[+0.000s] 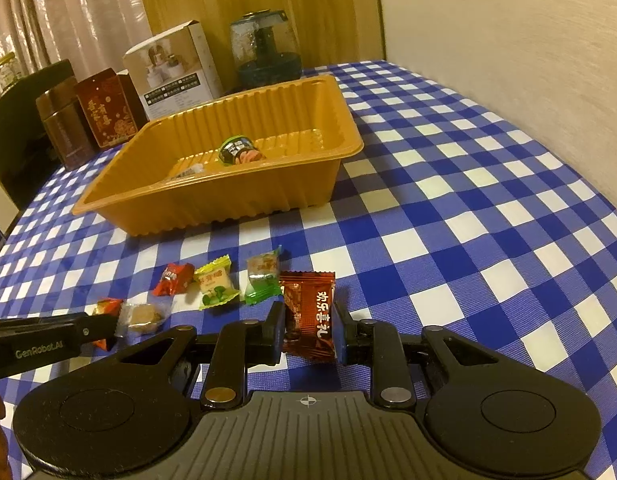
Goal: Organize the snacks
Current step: 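Grasp the red candy packet with the left tool while the right tool holds the brown packet, then lift both held packets and carry them over the orange tray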
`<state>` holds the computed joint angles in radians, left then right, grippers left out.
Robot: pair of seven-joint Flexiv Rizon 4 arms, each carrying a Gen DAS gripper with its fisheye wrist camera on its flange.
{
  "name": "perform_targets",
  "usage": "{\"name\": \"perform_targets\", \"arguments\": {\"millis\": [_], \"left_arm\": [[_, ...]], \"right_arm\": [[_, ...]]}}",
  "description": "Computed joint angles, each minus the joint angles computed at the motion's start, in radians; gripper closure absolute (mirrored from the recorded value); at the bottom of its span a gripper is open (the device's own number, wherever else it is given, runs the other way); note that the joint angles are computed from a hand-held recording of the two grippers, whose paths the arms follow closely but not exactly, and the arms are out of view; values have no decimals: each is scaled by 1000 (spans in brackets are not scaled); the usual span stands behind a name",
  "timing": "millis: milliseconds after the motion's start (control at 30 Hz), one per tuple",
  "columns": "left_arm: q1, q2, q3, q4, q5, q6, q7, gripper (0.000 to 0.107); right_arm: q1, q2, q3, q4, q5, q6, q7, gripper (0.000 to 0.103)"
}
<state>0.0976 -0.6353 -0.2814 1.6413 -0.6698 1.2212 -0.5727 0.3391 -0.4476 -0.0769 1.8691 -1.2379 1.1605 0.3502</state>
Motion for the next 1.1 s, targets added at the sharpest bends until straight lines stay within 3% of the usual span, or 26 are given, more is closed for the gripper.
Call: {"name": "perform_targets", "arguments": {"millis": [300,500,1100], "left_arm": [[-3,-18,0,-34,19,-40,39,79],[-15,-9,29,-43,28,-77,-1,82],[5,163,52,154,-103,-88,77,84]], "right_arm": [[1,-3,2,-1,8,0,-7,78],[2,-2,-2,-3,2,4,-7,78],[20,70,55,56,9,-47,-16,78]]}}
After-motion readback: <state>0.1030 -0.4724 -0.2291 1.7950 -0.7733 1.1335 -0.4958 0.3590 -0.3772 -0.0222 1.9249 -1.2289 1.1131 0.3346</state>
